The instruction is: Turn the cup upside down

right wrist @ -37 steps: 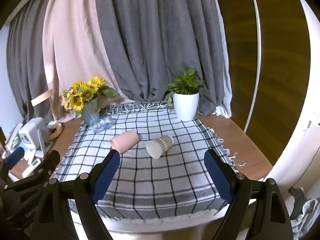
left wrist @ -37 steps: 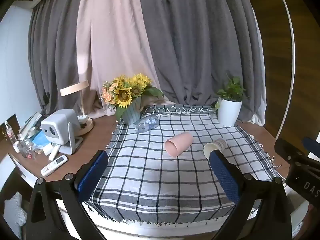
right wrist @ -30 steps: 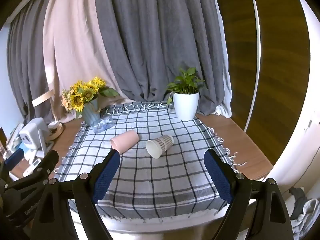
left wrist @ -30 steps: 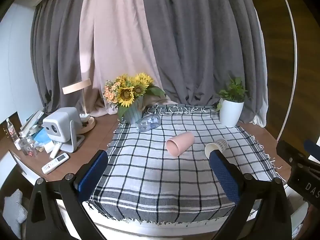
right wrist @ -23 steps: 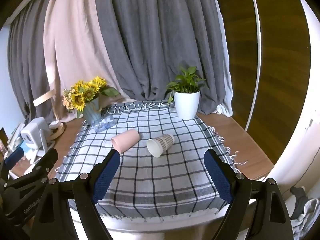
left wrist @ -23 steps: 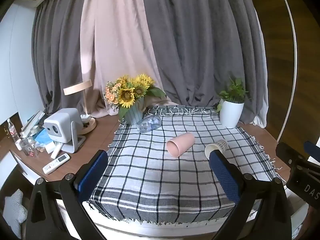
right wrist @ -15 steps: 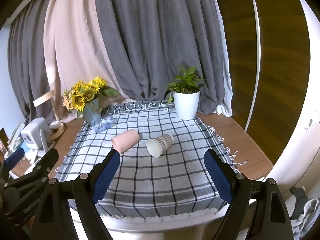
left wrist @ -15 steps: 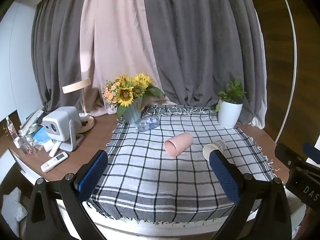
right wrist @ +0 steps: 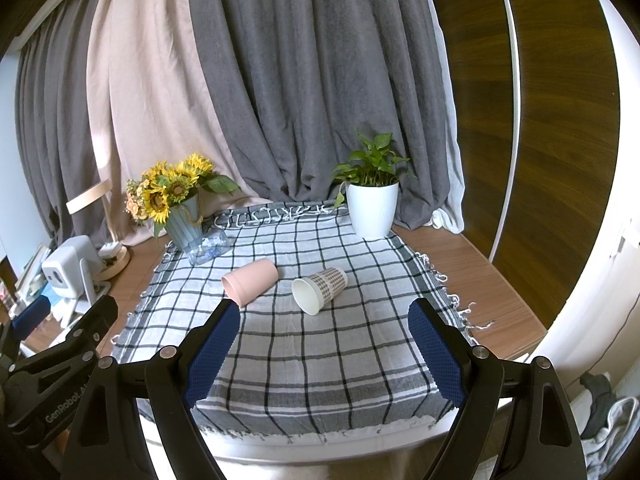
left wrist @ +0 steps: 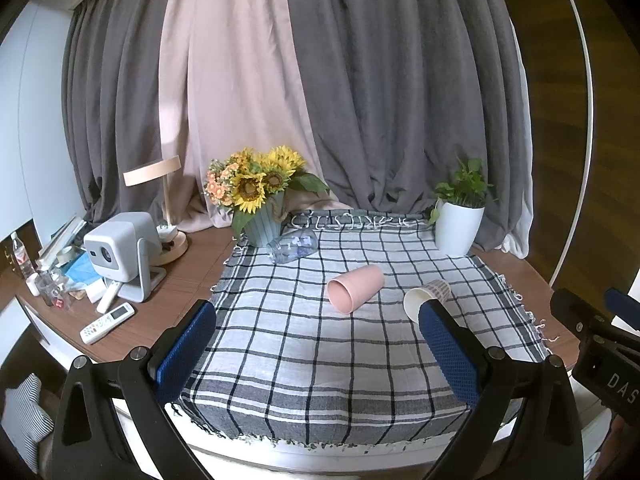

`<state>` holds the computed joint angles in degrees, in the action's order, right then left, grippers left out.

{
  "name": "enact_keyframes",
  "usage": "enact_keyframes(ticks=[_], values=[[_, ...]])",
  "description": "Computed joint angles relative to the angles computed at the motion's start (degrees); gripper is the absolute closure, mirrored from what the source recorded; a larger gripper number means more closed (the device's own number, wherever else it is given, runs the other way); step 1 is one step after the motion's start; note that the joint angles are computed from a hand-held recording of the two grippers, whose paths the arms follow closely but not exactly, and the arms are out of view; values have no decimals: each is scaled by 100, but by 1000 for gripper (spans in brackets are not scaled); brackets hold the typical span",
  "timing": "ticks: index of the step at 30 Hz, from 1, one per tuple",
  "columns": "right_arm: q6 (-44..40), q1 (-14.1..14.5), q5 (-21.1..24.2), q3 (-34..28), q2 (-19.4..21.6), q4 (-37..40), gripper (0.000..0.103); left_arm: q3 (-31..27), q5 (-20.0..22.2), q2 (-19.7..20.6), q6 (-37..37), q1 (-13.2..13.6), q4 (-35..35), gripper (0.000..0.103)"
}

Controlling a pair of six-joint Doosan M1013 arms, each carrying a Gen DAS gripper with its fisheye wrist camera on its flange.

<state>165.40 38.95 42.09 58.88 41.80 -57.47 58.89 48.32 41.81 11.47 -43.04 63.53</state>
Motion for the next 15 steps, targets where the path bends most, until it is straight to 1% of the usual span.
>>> enact_keyframes(ticks=[15], values=[[52,12,-24,56,-40,-24,17,19,-15,-5,-26,-3,13,0]])
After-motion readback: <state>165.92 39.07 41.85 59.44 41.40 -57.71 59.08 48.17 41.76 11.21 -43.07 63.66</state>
